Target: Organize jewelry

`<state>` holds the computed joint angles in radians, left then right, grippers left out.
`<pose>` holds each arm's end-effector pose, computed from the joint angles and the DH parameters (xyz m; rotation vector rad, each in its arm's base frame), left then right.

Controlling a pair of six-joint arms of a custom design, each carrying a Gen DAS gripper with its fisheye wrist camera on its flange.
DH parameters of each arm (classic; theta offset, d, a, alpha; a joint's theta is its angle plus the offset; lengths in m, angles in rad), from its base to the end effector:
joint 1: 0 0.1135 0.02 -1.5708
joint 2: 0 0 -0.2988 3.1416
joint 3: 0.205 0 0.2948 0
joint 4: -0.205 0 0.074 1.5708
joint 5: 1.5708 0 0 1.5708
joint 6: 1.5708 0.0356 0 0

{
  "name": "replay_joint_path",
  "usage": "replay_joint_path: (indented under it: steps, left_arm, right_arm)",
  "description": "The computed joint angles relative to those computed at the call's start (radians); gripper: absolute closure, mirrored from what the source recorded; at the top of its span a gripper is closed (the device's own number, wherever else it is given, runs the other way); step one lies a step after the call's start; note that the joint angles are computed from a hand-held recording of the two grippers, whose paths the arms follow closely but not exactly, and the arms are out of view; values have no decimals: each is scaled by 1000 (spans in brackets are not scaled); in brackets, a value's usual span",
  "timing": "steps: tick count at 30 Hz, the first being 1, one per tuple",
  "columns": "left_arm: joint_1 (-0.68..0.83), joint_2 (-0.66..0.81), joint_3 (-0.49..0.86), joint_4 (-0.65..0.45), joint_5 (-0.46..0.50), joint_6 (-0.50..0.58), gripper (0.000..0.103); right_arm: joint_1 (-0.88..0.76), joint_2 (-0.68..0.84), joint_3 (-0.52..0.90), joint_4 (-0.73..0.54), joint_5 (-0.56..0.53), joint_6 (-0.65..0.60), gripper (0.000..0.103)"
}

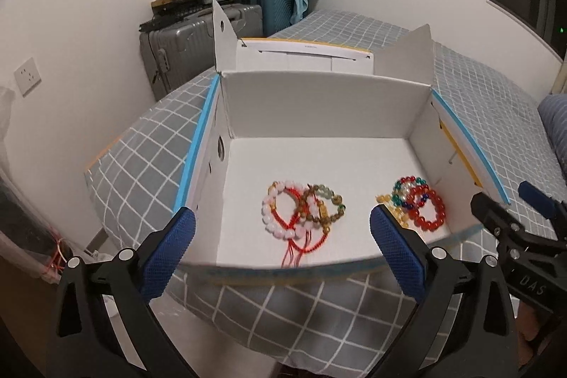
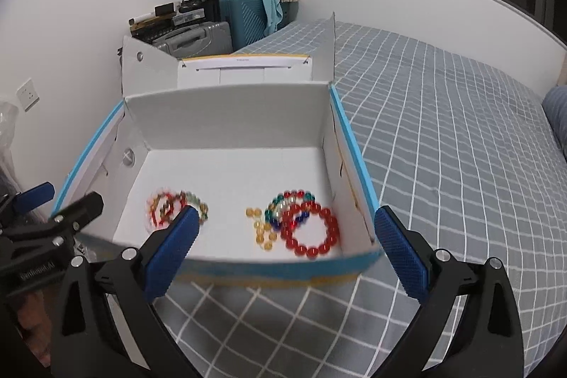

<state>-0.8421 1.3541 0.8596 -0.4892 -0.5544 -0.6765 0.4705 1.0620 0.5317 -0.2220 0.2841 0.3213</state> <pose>0.2111 -0.2084 0.2343 -0.0070 2.3572 -0.0041 0.2120 0.0966 0.2063 -0.0289 2.2873 0.0806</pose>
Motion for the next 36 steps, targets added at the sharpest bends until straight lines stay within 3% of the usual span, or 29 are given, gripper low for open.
replay_joint_path:
  steps: [10, 36]
  left_arm:
    - [-49, -42, -86, 8, 9, -65, 6]
    - [-59, -18, -87, 20, 8, -59, 6]
  right_arm:
    - [29, -31, -73, 13, 16, 22, 8]
    - [39, -6, -66, 14, 28, 26, 8]
